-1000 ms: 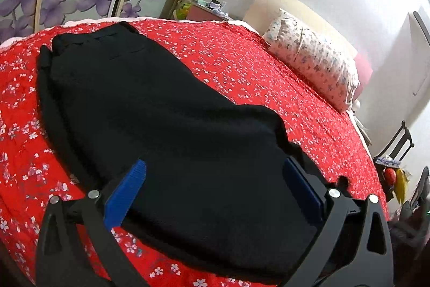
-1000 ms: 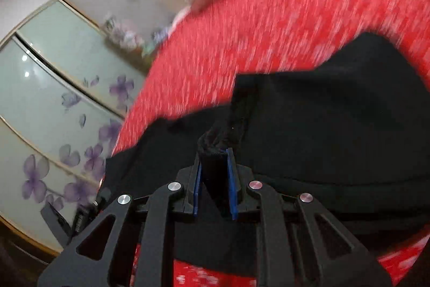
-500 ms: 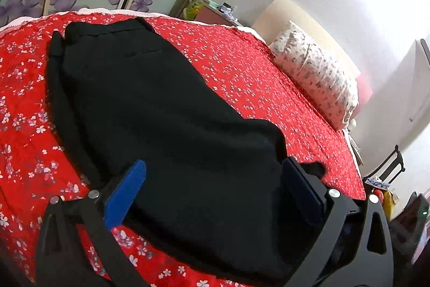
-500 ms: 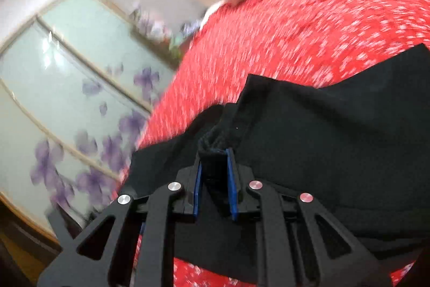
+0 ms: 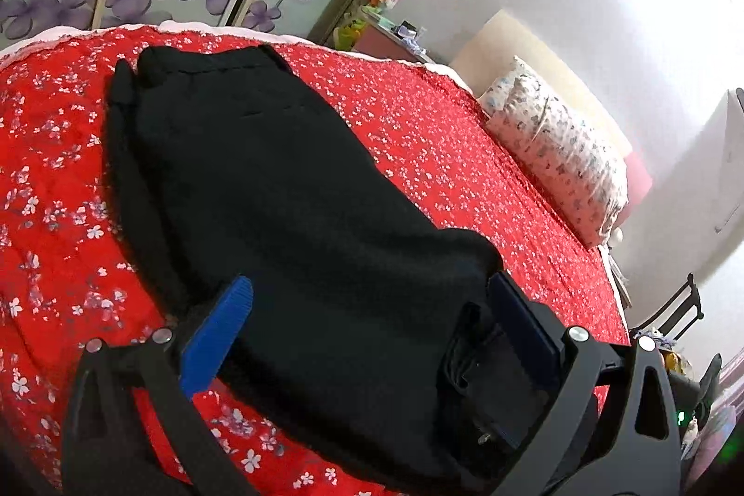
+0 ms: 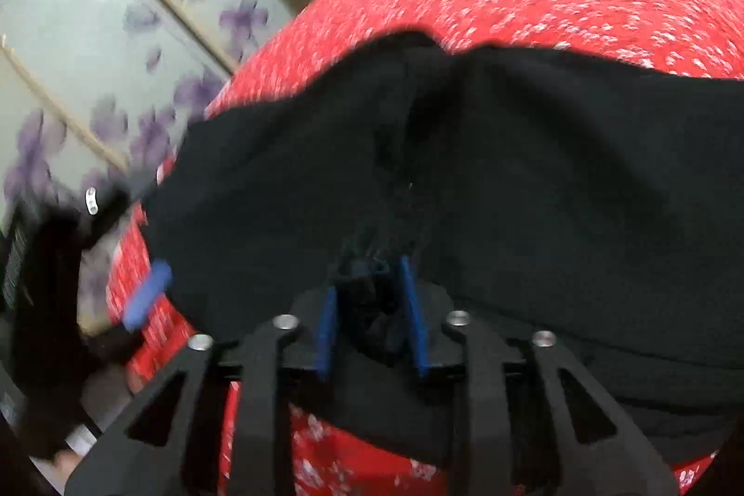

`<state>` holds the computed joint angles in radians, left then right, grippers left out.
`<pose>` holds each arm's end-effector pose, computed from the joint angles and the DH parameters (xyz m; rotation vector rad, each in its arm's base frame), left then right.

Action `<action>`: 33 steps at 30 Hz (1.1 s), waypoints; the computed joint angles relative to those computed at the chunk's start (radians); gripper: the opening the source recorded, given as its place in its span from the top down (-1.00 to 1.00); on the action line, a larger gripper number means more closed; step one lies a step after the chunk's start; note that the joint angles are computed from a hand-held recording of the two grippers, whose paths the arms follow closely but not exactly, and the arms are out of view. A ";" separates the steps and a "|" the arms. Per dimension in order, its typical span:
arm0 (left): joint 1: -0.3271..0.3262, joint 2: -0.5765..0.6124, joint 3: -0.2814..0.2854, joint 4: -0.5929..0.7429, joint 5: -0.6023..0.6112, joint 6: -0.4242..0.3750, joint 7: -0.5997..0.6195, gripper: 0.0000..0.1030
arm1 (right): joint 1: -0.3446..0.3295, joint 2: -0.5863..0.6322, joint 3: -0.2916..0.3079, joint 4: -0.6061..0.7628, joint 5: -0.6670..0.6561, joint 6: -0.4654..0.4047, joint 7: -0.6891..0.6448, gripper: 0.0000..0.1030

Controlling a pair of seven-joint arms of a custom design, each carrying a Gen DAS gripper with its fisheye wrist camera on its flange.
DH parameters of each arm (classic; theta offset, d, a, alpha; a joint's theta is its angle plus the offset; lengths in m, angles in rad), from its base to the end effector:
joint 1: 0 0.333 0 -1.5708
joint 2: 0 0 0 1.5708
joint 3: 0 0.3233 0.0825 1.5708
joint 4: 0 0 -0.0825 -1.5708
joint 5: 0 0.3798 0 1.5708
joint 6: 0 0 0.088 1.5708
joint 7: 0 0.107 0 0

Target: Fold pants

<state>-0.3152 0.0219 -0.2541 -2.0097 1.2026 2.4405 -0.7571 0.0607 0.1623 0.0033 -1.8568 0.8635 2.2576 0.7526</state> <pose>0.4984 -0.3159 0.4977 -2.2864 0.7402 -1.1071 0.6240 0.0604 0.4738 -1.9857 1.3262 0.1055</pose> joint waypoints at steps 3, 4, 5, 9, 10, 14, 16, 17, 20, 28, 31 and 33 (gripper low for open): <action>0.001 -0.002 0.001 -0.002 0.007 0.004 -0.009 -0.96 | -0.018 -0.019 -0.005 0.001 0.043 -0.077 -0.013 -0.38; 0.001 -0.002 0.001 -0.003 0.008 0.006 -0.011 -0.96 | -0.031 -0.022 -0.009 0.002 0.096 -0.104 -0.009 -0.38; 0.002 -0.003 0.002 -0.004 0.008 0.008 -0.013 -0.96 | -0.041 -0.019 -0.013 0.003 0.136 -0.126 -0.008 -0.39; 0.007 -0.009 0.004 -0.011 0.012 0.013 -0.014 -0.96 | -0.071 0.049 -0.021 0.058 0.155 -0.247 0.076 -0.39; 0.008 -0.012 0.003 -0.014 0.013 0.010 -0.014 -0.96 | -0.087 0.052 -0.024 0.072 0.160 -0.296 0.093 -0.39; 0.021 -0.027 0.008 -0.036 0.033 0.042 -0.032 -0.96 | -0.164 0.005 -0.050 0.032 0.243 -0.436 0.061 -0.52; 0.031 -0.034 0.011 -0.047 0.053 0.078 -0.047 -0.96 | -0.176 -0.051 -0.071 -0.025 0.238 -0.408 -0.006 -0.68; 0.036 -0.038 0.013 -0.053 0.062 0.099 -0.048 -0.96 | -0.186 -0.084 -0.085 -0.061 0.241 -0.379 -0.062 -0.68; 0.058 -0.065 0.022 -0.084 0.056 0.204 -0.012 -0.96 | -0.207 -0.130 -0.121 -0.124 0.284 -0.338 -0.140 -0.68; 0.190 -0.266 0.093 -0.296 0.108 0.530 -0.018 -0.96 | -0.252 -0.075 -0.140 -0.069 0.366 -0.480 -0.105 -0.69; 0.163 -0.326 0.158 -0.393 -0.153 0.504 0.247 -0.96 | -0.252 -0.079 -0.129 -0.063 0.373 -0.514 -0.126 -0.70; 0.167 -0.343 0.186 -0.435 -0.231 0.540 0.301 -0.96 | -0.245 -0.087 -0.124 -0.066 0.371 -0.524 -0.143 -0.71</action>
<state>-0.1479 -0.3210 -0.0679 -2.4445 0.9719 2.9808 -0.4566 -0.1845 0.0756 -0.1202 -1.9231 1.2350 1.7335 0.6100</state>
